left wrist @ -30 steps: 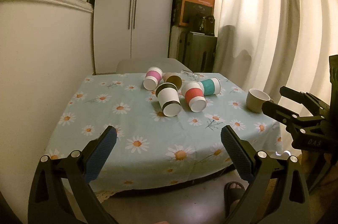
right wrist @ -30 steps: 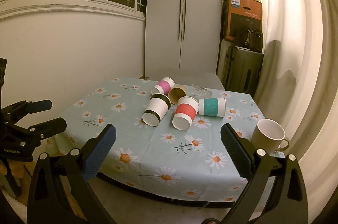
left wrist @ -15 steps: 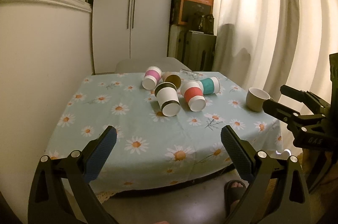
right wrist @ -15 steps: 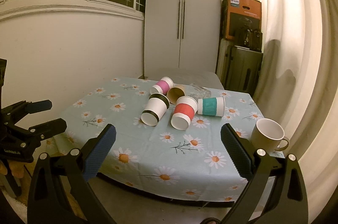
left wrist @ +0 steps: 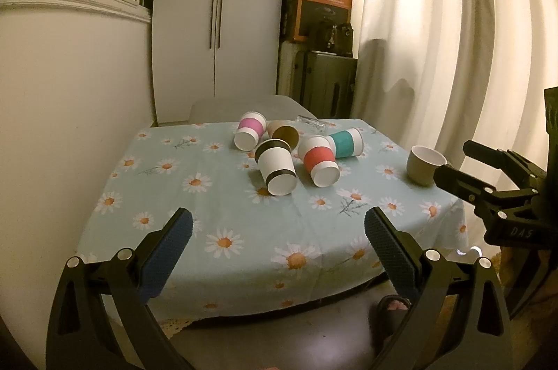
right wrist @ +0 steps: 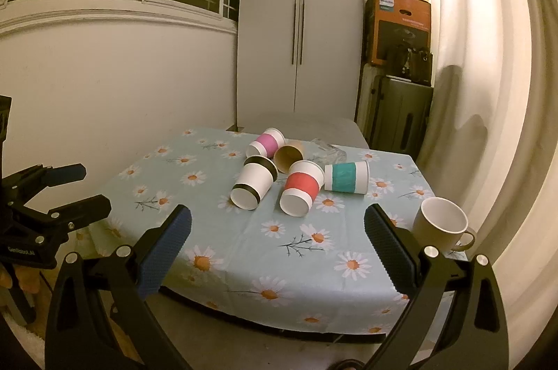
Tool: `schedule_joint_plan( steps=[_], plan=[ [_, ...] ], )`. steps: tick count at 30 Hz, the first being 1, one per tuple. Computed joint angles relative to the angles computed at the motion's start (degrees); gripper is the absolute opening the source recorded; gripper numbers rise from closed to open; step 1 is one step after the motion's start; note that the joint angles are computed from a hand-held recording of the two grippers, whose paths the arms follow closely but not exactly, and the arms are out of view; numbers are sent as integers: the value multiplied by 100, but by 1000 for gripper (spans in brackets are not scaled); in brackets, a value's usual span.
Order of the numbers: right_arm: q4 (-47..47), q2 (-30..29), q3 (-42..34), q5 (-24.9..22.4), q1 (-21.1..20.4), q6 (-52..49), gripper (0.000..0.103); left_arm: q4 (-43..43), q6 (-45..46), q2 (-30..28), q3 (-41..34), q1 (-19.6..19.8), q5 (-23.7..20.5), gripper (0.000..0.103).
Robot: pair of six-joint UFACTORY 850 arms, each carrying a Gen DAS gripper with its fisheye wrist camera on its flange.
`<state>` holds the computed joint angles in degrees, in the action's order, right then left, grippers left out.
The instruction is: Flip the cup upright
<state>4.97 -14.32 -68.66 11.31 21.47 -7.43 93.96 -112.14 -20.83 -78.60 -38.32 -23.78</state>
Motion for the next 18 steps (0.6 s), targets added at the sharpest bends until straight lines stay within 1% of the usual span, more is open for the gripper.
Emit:
schedule_joint_plan(
  steps=[6,18],
  plan=[
    [71,-10,-29,-31,14,-99,98,-61,97,-41,-54,26,55,96],
    [-76,-62,-116,-111,10,91,98,-89,127,-52,-70,20,57,96]
  ],
)
